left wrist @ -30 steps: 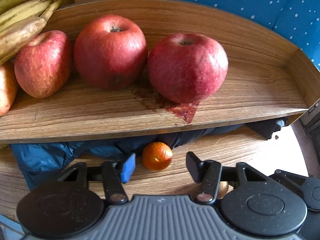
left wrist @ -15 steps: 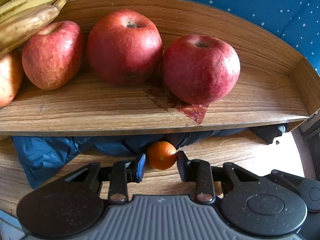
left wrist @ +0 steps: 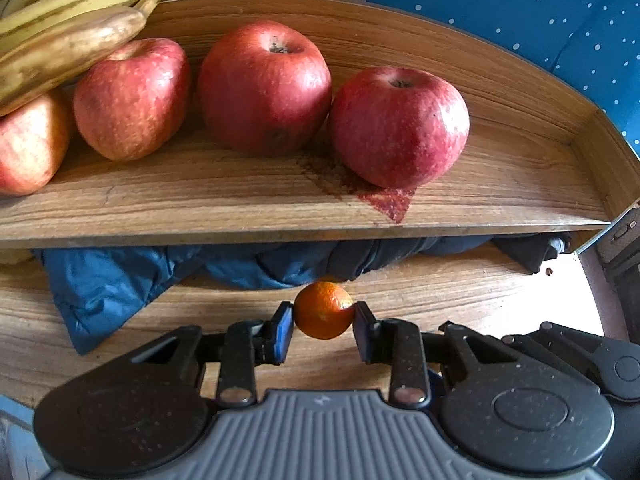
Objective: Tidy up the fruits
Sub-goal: 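Carry the tangerine over the tray with the left tool while the right tool carries the brown fruit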
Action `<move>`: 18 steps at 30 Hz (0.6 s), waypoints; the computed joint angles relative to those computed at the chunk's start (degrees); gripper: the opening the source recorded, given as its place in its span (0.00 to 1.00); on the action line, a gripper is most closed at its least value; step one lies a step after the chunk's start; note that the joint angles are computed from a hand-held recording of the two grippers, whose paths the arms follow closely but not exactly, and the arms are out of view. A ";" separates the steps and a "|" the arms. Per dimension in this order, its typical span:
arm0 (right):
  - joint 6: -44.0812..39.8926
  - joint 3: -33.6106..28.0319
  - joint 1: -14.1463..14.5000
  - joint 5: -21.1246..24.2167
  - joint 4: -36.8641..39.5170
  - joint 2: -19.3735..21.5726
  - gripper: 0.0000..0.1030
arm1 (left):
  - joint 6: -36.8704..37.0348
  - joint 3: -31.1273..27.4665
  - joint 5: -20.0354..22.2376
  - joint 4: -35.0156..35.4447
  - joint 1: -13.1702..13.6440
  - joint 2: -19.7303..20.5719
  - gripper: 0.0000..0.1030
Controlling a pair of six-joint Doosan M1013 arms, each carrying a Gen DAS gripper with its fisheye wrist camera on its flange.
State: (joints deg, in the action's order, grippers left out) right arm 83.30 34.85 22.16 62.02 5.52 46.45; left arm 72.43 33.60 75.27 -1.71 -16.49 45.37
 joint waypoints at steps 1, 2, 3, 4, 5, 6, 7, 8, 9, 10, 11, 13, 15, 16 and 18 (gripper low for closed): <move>0.05 0.21 0.04 -0.22 -0.11 -0.11 0.31 | 0.07 0.56 -0.29 -0.05 0.06 -0.39 0.34; 0.10 0.36 0.08 -0.42 -0.19 -0.22 0.31 | 0.07 1.15 -0.58 -0.03 0.08 -0.78 0.34; 0.20 0.58 0.13 -0.64 -0.27 -0.34 0.31 | 0.02 1.69 -0.83 -0.02 0.07 -1.20 0.34; 0.36 1.03 0.19 -1.03 -0.39 -0.53 0.31 | 0.02 2.25 -1.12 -0.06 0.12 -1.58 0.34; 0.51 1.21 0.25 -1.23 -0.48 -0.65 0.31 | 0.00 2.76 -1.39 -0.05 0.16 -1.92 0.34; 0.64 1.41 0.31 -1.42 -0.54 -0.81 0.31 | -0.06 3.83 -1.95 0.02 0.16 -2.58 0.34; 0.70 1.63 0.35 -1.60 -0.59 -0.96 0.31 | -0.11 4.47 -2.28 0.08 0.20 -3.02 0.34; 0.70 1.79 0.41 -1.70 -0.64 -1.16 0.31 | -0.16 5.16 -2.63 0.21 0.24 -3.50 0.34; 0.64 2.06 0.48 -1.93 -0.65 -1.37 0.31 | -0.38 3.95 -1.99 0.44 0.14 -2.98 0.34; 0.64 2.11 0.57 -1.94 -0.72 -1.54 0.31 | -0.38 4.52 -2.26 0.55 0.20 -3.39 0.34; 0.58 2.35 0.65 -2.11 -0.72 -1.79 0.31 | -0.39 5.12 -2.55 0.62 0.27 -3.82 0.34; 0.74 2.88 0.91 -2.53 -0.84 -2.25 0.31 | -0.30 6.21 -2.97 0.63 0.52 -4.67 0.34; 0.85 3.29 1.17 -2.90 -0.87 -2.63 0.31 | -0.22 7.42 -3.42 0.67 0.76 -5.62 0.34; 0.85 3.47 1.32 -3.07 -0.90 -2.80 0.31 | -0.23 8.05 -3.69 0.79 0.85 -6.09 0.34; 0.74 3.64 1.59 -3.25 -0.78 -3.05 0.31 | -0.36 8.55 -3.81 1.01 0.94 -6.63 0.34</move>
